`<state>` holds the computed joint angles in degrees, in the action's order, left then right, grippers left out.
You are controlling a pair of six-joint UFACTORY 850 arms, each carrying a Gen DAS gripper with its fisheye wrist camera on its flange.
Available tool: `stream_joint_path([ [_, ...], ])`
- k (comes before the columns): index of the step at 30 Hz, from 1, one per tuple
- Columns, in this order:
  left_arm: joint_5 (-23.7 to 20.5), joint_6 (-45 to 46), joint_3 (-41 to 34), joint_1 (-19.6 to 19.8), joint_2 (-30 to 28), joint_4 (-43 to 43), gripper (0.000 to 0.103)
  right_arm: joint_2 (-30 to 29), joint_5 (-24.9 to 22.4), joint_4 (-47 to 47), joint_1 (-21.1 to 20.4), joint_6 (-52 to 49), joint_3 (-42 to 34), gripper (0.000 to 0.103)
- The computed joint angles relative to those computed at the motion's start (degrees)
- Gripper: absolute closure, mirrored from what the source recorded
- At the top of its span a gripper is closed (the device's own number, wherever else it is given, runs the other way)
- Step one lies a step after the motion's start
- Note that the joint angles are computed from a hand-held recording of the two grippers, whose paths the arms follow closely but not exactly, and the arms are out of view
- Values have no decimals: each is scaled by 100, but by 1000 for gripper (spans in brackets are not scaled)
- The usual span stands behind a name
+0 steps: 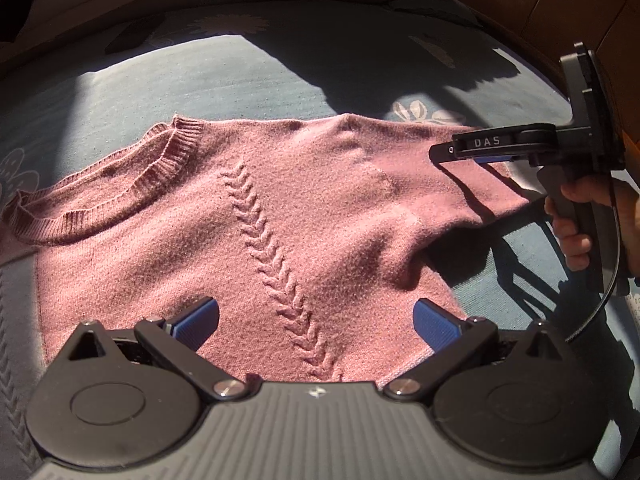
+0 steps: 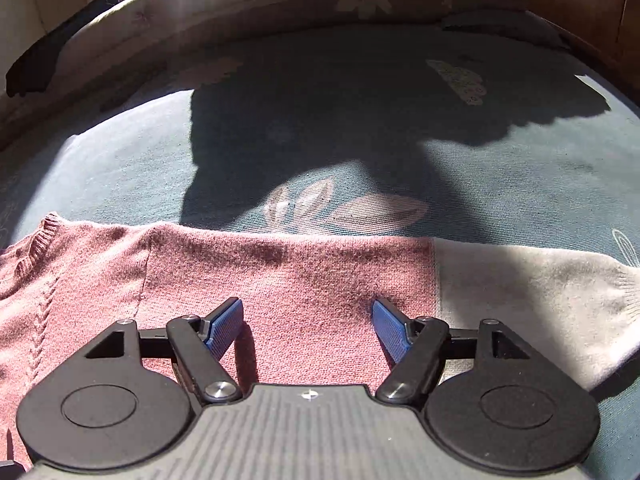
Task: Fold clothes
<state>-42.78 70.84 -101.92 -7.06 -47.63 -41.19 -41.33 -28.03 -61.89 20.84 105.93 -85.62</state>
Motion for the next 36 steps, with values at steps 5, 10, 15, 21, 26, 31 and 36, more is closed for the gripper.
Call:
stream_joint_path([
  [5,0,-65,33,-33,25,151,1,-118,31,-6,-218,21,-238,19],
  [10,-78,-21,-44,-73,-5,34,1,558,-373,-508,-31,901,512,11],
  [15,-68,31,-77,-151,-30,13,1,669,-233,51,-146,660,968,9],
  [21,-27,133,30,-221,38,180,1,1088,-587,-95,-407,1028,1670,9],
  [26,-10,200,114,-305,109,93,1,1275,-729,-275,-437,1047,1764,8],
  [31,2,354,206,-437,166,-12,1,1003,-765,-139,-549,796,1644,1],
  [36,-2,346,279,-510,188,36,1,1112,-437,-707,-652,1407,1933,0],
])
